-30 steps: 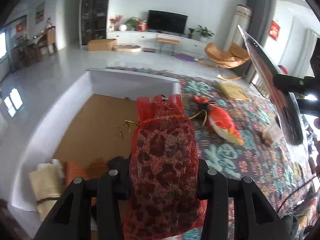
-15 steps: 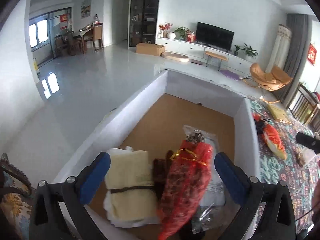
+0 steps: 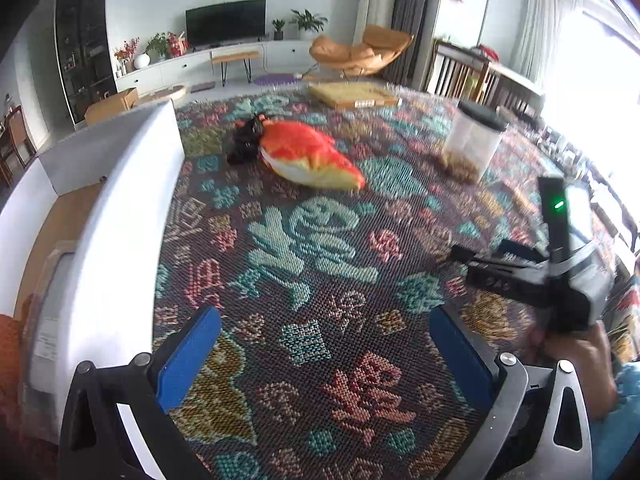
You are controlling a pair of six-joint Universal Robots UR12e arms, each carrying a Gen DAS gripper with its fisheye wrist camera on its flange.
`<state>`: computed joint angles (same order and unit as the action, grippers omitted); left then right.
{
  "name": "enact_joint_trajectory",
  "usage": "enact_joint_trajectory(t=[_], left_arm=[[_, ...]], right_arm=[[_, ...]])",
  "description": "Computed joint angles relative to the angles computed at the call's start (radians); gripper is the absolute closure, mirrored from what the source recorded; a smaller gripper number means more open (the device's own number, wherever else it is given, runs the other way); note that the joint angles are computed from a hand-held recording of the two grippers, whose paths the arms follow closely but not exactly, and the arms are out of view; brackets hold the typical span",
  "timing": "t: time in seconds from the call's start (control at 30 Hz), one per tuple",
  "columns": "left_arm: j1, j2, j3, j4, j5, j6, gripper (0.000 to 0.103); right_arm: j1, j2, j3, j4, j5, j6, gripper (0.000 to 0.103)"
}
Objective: Organize soft objects
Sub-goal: 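Open both tools and move them back over the bed, then grasp orange goldfish plush with right tool and lift it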
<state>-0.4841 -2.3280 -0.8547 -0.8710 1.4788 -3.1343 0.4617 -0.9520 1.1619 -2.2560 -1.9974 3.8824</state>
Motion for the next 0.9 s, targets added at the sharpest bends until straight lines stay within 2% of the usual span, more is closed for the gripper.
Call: enact_joint_trajectory(t=[0.1,0.3,0.33,0.43,0.9], left_arm=[[-0.011,-0.065,0.067,-0.025,0.049,-0.013,0.000],[-0.010,-0.150,0.164,-0.074,0.122,-0.046,0.000],[-0.008,-0.148,0.152,-0.043,0.113,-0.053,0.000],[-0.010,-0.148,0.147,-0.027,0.127,-0.063,0.000],[-0.010,-0.150,0.150,-0.028,0.126,-0.064,0.000]], right_arm=[[0.008,0.011,-0.016,0.030,-0.032,-0.016,0.010],[0.001,0.013,-0.015,0.019,-0.018,-0.013,0.009],[0.002,0.012,-0.014,0.018,-0.018,-0.012,0.008],[0.004,0.011,-0.014,0.019,-0.018,-0.011,0.008],[0.004,0.011,-0.014,0.020,-0.018,-0.010,0.007]])
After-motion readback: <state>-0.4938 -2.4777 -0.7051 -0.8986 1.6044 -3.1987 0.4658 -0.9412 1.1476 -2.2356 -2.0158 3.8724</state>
